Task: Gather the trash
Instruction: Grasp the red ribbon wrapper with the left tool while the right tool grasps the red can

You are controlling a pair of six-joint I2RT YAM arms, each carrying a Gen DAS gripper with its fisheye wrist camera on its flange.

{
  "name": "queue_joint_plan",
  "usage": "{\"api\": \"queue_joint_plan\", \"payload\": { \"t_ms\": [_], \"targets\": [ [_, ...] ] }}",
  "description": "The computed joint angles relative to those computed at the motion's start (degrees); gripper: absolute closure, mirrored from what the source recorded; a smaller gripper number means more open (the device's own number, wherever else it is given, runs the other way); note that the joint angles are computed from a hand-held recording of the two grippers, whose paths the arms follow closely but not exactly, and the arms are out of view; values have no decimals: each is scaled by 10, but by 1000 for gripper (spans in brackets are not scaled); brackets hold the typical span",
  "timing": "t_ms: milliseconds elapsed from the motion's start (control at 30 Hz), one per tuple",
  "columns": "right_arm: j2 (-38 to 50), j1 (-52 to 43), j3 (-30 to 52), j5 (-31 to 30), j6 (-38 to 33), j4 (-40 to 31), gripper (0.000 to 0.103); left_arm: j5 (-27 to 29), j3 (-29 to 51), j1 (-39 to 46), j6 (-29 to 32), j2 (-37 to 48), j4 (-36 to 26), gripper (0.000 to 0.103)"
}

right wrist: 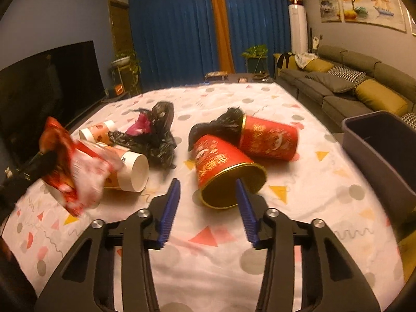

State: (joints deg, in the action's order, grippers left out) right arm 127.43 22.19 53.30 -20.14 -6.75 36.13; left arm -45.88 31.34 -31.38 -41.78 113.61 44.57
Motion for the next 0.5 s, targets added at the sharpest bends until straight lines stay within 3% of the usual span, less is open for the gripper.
{"api": "queue_joint_plan", "payload": {
  "t_ms": [333,500],
  "targets": [
    [46,23,86,21,23,-81,79,5,-44,17,6,-17,44,86],
    [54,29,100,25,20,-93,92,13,-47,20,7,-11,55,86]
  ]
}}
